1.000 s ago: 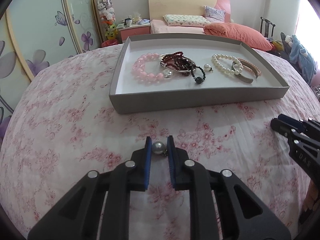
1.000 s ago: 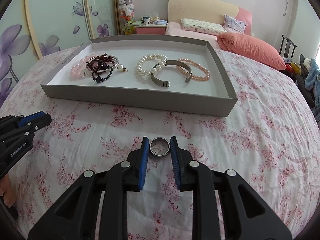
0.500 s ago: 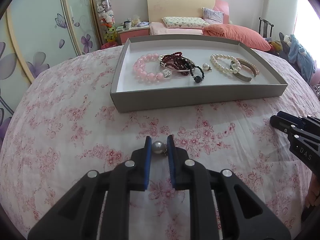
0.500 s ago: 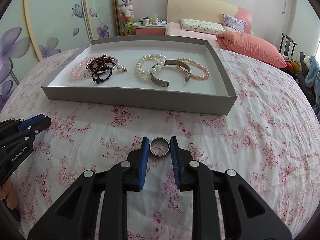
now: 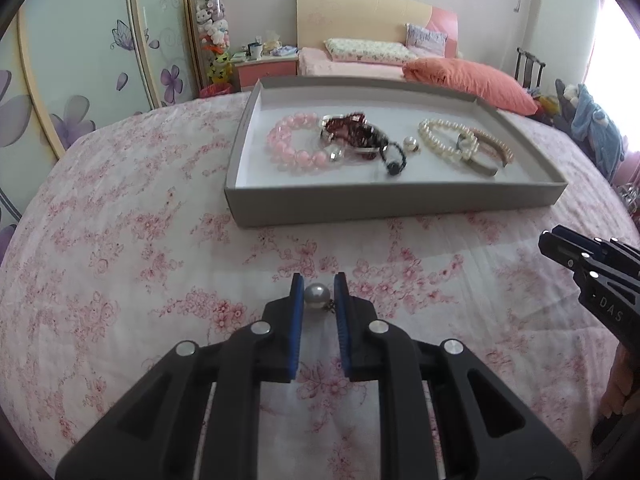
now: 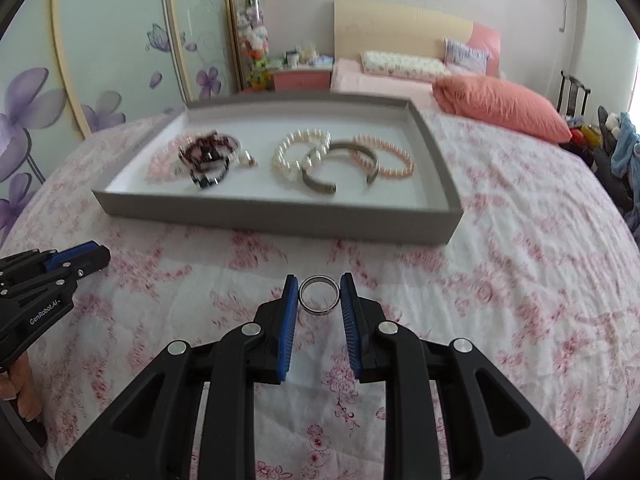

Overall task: Organize jewelry
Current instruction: 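Carry the pearl earring and silver ring over the tray with both tools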

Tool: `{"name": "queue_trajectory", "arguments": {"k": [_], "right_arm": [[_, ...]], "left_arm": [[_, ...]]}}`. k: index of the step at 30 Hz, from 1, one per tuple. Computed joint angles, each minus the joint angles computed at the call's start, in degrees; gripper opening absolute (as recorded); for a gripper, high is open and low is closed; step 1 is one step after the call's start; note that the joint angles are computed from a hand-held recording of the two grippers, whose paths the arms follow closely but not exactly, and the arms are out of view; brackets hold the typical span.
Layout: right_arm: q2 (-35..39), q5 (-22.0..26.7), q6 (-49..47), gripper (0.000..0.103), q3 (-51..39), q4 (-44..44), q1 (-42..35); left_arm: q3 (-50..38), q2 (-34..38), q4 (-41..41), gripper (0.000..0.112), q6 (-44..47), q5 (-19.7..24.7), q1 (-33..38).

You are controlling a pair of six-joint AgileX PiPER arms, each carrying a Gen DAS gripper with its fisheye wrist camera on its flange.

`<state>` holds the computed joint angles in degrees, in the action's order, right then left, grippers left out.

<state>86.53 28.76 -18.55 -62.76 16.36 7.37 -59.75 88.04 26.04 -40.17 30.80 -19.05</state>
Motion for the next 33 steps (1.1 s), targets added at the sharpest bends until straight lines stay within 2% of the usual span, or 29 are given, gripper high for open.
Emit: {"name": "queue_trajectory", "arguments": {"k": [3,5,7,13,17,18,21,24,33], "right_arm": [[-2.1,-0.7,-4.0,0.023,0.3,5.0,-0.9],[-3.7,-2.0,-6.9,0.023,0.9,8.2,-1.4],[-5.4,-3.9,-8.7,0.023,1.7,10.5,-1.2],[-11.1,-12.0,-15.0,0.023,5.7,17.0,0.5],[-14.1,-18.2,-20.0,0.023,8.4,21.5,2.3],[-14.6,-18.9,-21.6,0.023,8.8,22.9,2.4],[-15.5,-20.5,-33.6,0.023,9.8,35.0,2.1],[-15.2,-20.8,-39.4,0.023,9.4,41.5,1.7],[-14.1,-21.4,-46.7,0.023,7.9,49.0,1.8]], "left_arm": [[0.6,-2.6,2.1,0.016,-2.1,-0.7,-0.5],[1.2,-4.6,7.0,0.016,-6.7,-1.1,-1.9],[2.5,-6.9,15.5,0.016,-14.5,-1.4,-4.1],[4.7,-10.8,35.6,0.016,-32.8,0.9,-10.0],[5.1,-11.7,42.5,0.016,-38.8,1.9,-12.0],[5.1,-11.9,43.2,0.016,-39.4,2.2,-12.3],[4.8,-11.9,44.4,0.016,-40.5,1.9,-12.4],[4.2,-11.6,45.2,0.016,-41.2,1.6,-12.4],[2.0,-10.3,46.8,0.016,-41.9,1.0,-12.0]]}}
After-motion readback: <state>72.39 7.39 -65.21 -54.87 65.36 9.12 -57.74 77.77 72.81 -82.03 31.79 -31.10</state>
